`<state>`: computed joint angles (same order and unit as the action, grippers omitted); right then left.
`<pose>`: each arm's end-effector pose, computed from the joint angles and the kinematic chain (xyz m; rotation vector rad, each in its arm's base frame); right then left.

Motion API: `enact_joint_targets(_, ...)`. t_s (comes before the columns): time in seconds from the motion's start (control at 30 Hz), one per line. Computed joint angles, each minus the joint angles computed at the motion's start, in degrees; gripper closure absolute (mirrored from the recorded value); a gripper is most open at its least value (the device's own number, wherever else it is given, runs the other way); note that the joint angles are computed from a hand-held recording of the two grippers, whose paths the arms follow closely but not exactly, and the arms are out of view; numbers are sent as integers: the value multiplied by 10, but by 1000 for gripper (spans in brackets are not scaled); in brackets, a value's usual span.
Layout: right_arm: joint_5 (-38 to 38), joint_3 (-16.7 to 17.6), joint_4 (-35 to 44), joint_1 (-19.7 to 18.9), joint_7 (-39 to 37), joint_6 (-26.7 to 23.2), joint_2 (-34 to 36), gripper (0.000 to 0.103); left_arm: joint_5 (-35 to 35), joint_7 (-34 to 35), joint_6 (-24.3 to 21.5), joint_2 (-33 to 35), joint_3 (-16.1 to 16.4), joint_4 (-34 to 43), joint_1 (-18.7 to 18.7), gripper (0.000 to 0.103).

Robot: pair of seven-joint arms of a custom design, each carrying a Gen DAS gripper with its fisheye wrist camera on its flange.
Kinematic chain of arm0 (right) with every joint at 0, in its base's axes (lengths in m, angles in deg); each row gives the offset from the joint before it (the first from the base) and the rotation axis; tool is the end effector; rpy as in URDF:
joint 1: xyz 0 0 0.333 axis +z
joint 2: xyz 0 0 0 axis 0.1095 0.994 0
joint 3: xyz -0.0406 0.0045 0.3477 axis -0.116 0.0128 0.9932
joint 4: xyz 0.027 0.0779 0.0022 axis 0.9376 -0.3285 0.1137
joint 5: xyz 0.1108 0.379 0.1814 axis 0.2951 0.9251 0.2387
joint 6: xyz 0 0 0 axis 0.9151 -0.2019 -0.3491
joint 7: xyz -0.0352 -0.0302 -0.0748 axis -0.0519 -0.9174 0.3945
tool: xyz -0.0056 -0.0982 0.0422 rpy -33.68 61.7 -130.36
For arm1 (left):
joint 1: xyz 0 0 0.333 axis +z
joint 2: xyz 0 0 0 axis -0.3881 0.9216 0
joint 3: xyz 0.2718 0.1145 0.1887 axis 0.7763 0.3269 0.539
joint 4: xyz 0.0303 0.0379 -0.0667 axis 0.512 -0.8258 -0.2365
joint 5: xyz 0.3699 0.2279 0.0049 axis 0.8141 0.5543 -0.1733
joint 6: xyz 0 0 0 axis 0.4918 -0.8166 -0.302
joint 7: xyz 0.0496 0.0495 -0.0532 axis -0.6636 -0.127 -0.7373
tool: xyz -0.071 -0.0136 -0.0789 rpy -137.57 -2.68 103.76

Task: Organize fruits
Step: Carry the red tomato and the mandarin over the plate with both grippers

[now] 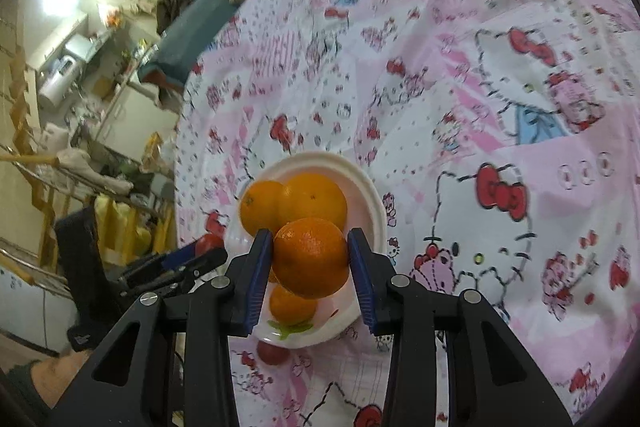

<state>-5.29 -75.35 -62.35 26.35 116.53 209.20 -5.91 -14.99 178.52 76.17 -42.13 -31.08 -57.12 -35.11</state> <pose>0.4990 0.1723 0.4754 -1.1778 2.0795 -0.0388 0.6386 -0.3104 0.4711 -1.2588 2.7121 -0.6410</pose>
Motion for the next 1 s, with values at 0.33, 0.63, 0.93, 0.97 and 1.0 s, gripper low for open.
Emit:
enact_joint_targets(0.33, 41, -2, 5, 10, -28, -16, 24, 62, 5, -6, -11, 14, -2, 7, -6, 76)
enact_joint_targets(0.63, 16, 9, 2, -3, 0, -30, 23, 62, -1, -19, -6, 21, -3, 12, -6, 75)
enact_joint_targets(0.93, 18, 7, -3, -1, 1, -31, 20, 60, 3, -29, -5, 23, -3, 15, -7, 75)
enact_joint_targets(0.97, 18, 7, -3, -1, 2, -31, 20, 60, 4, -29, -5, 24, -3, 15, -7, 75)
enact_joint_targets(1.0, 17, 8, -3, -1, 2, -31, 20, 60, 5, -28, -5, 23, -3, 15, -7, 75)
